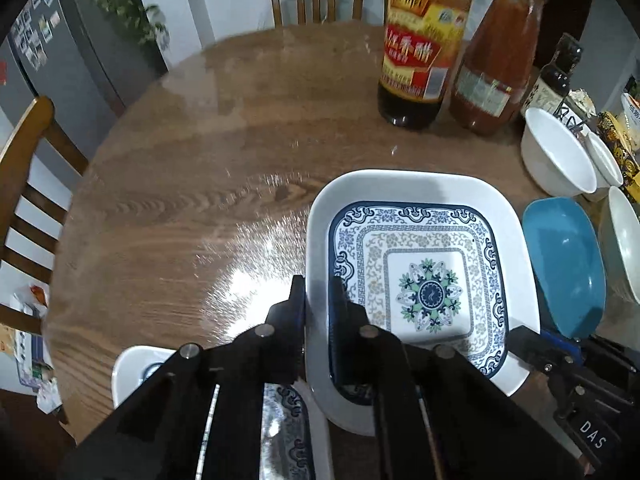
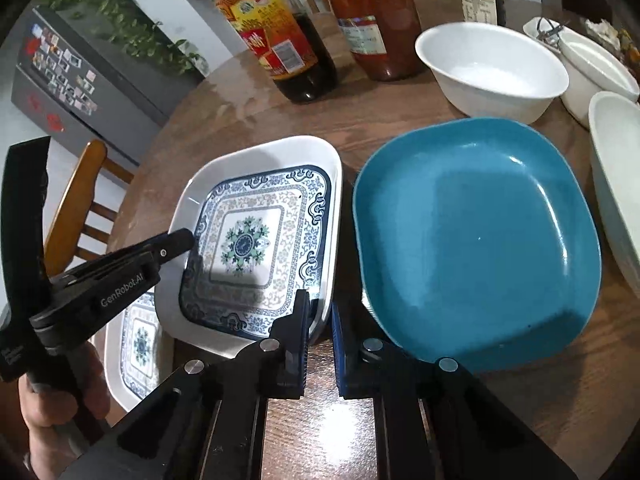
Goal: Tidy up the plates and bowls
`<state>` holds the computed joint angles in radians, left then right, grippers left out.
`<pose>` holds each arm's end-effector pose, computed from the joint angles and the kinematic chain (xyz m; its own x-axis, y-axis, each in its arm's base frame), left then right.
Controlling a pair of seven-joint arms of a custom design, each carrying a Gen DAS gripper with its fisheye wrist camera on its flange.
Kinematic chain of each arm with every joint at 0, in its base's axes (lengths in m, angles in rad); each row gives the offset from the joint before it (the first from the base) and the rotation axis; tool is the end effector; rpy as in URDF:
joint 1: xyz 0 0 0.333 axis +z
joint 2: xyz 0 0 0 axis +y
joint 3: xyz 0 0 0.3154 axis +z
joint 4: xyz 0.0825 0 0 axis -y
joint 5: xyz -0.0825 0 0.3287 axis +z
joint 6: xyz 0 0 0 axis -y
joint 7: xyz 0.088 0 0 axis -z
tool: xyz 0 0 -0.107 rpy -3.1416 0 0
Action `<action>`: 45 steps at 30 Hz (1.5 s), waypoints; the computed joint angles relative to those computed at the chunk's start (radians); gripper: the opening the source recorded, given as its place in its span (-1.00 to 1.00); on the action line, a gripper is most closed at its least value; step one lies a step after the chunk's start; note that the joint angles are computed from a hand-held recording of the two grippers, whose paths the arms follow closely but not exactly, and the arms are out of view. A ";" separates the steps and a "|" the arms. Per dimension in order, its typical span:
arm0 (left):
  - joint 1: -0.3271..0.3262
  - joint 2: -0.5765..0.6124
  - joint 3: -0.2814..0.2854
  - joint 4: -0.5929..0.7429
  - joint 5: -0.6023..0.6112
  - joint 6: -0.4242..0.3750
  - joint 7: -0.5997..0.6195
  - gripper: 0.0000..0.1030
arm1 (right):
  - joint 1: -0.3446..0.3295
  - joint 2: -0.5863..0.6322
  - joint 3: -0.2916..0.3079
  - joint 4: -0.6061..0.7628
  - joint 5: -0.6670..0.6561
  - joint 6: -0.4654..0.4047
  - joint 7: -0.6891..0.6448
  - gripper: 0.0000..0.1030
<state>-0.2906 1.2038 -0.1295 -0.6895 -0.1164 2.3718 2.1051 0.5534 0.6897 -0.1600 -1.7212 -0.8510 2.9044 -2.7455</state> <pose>0.7428 -0.2672 0.2915 -0.6959 -0.7176 -0.0294 -0.6115 0.6135 -0.4996 0.5824 0.3096 0.2677 -0.5335 -0.7521 -0.3870 -0.5985 0.6590 -0.4556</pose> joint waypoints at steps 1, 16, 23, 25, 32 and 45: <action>0.001 -0.027 -0.004 -0.052 -0.001 0.038 -0.001 -0.83 | 0.001 -0.005 0.000 0.000 -0.002 -0.004 -0.005 -0.76; 0.030 -0.279 -0.015 -0.479 -0.094 0.290 0.091 -0.82 | 0.043 -0.087 -0.031 -0.052 -0.148 0.035 0.119 -0.76; 0.063 -0.324 0.001 -0.559 -0.128 0.324 0.093 -0.82 | -0.006 -0.062 0.051 0.005 -0.107 0.042 -0.001 -0.76; 0.070 -0.344 0.016 -0.592 -0.132 0.345 0.081 -0.82 | -0.028 -0.030 0.086 0.044 -0.054 0.054 -0.076 -0.76; 0.076 -0.356 0.112 -0.638 -0.095 0.375 -0.005 -0.81 | -0.120 0.149 0.277 0.268 0.156 0.041 -0.426 -0.74; 0.048 -0.224 0.196 -0.486 0.090 0.296 -0.142 -0.78 | -0.139 0.385 0.418 0.662 0.447 -0.217 -0.827 -0.72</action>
<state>-0.2423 0.9800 0.0663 -1.1759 -0.0261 2.6681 1.9631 0.4140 1.0749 0.2583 -1.0587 -0.4035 2.6871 -3.5724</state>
